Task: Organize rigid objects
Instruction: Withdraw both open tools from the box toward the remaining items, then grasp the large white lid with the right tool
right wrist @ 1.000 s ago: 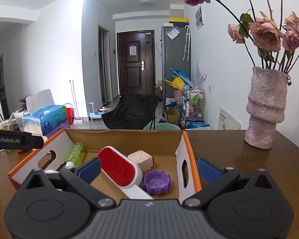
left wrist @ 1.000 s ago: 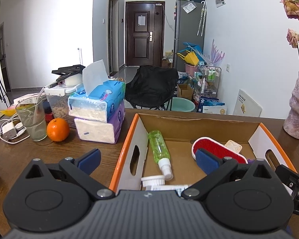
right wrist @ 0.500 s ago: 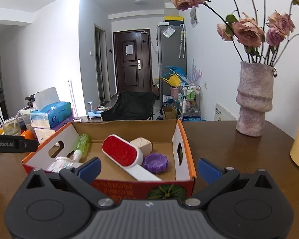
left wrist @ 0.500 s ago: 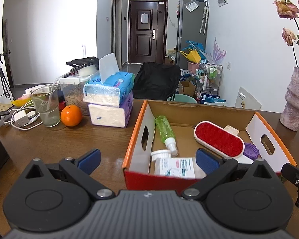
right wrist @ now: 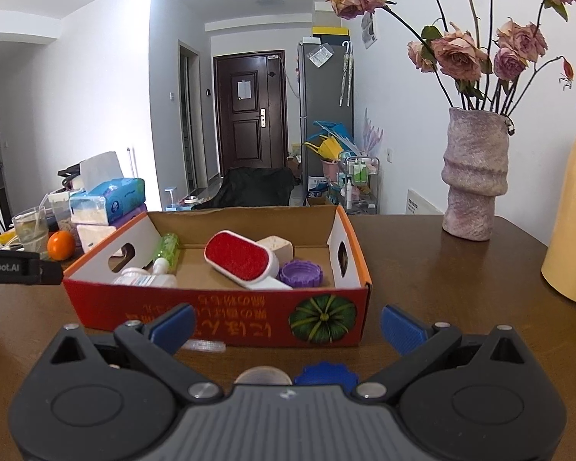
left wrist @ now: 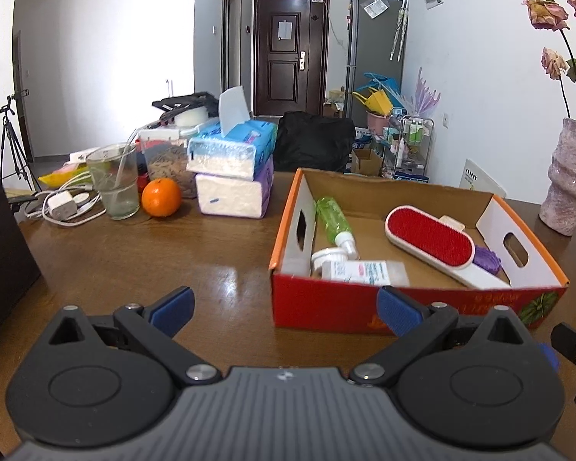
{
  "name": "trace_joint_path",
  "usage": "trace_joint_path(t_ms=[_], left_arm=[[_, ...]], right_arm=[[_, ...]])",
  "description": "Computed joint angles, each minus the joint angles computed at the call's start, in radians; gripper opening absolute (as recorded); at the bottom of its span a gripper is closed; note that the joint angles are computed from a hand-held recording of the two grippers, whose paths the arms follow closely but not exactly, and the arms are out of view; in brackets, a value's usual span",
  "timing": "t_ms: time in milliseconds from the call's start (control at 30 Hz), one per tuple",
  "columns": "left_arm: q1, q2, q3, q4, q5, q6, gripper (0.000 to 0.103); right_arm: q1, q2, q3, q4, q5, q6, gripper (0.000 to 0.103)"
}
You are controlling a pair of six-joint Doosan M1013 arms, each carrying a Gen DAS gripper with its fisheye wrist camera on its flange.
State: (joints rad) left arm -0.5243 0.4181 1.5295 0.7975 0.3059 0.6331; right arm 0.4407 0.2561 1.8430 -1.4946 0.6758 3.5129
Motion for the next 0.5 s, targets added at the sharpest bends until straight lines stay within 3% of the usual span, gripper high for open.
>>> trace_joint_path(t_ms=[500], left_arm=[[0.038, -0.046, 0.106, 0.089, -0.053, -0.059, 0.103]], right_arm=[[0.048, 0.003, 0.017, 0.074, 0.034, -0.052, 0.103]])
